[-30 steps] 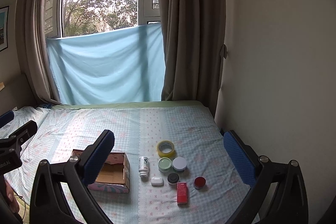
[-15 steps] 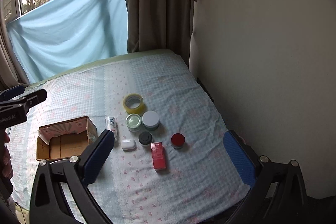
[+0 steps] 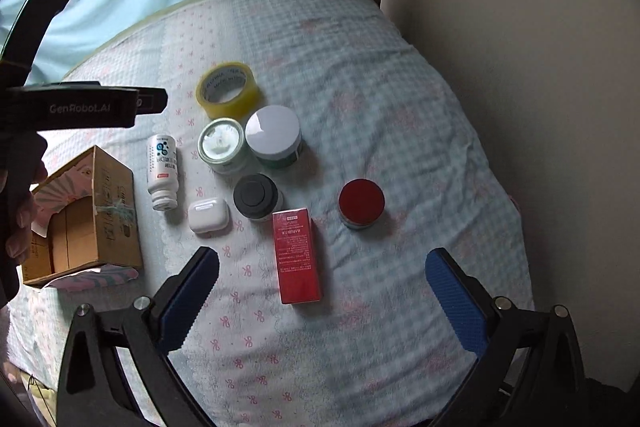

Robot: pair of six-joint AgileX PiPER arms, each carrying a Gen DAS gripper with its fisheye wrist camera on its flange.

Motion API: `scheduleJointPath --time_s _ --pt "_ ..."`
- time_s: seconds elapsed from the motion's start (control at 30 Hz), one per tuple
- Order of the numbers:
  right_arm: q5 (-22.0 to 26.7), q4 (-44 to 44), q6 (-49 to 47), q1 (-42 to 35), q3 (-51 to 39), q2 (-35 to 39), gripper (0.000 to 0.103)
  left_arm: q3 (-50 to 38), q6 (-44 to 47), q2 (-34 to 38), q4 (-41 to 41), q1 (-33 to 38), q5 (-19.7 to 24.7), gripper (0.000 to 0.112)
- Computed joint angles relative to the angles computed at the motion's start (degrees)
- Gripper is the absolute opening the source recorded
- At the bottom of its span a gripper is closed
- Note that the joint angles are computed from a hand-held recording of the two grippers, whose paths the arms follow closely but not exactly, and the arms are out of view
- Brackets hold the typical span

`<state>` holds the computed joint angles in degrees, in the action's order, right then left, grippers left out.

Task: Organize rigid objects
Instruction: 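Grasp the pale green jar with left tool while right tool grasps red MARUBI box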

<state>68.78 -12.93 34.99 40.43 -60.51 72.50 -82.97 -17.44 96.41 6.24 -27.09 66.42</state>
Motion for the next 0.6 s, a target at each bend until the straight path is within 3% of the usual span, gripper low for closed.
scheduleJointPath --time_s 0.13,0.23,0.47,0.53,0.6 --pt "-7.5 -0.2 -0.4 -0.1 5.7 6.0 0.096 1.0 3.7 7.1 -0.5 -0.5 -3.5 0.102" --pt "-12.3 2.8 -2.7 -1.2 8.7 10.0 0.087 1.8 5.7 10.8 -0.6 -0.3 -5.7 0.102" --pt "-19.2 6.2 -4.2 -2.6 11.4 18.5 0.074 1.6 6.8 17.2 -0.6 -0.4 -9.5 0.102" --pt "-20.4 7.1 -5.3 -3.0 11.1 20.4 0.072 1.8 6.4 18.0 -1.0 -0.3 -10.8 0.095" --pt "-20.3 6.1 -4.6 -2.2 10.2 22.5 0.065 1.8 6.2 18.8 -1.5 -0.2 -11.7 0.08"
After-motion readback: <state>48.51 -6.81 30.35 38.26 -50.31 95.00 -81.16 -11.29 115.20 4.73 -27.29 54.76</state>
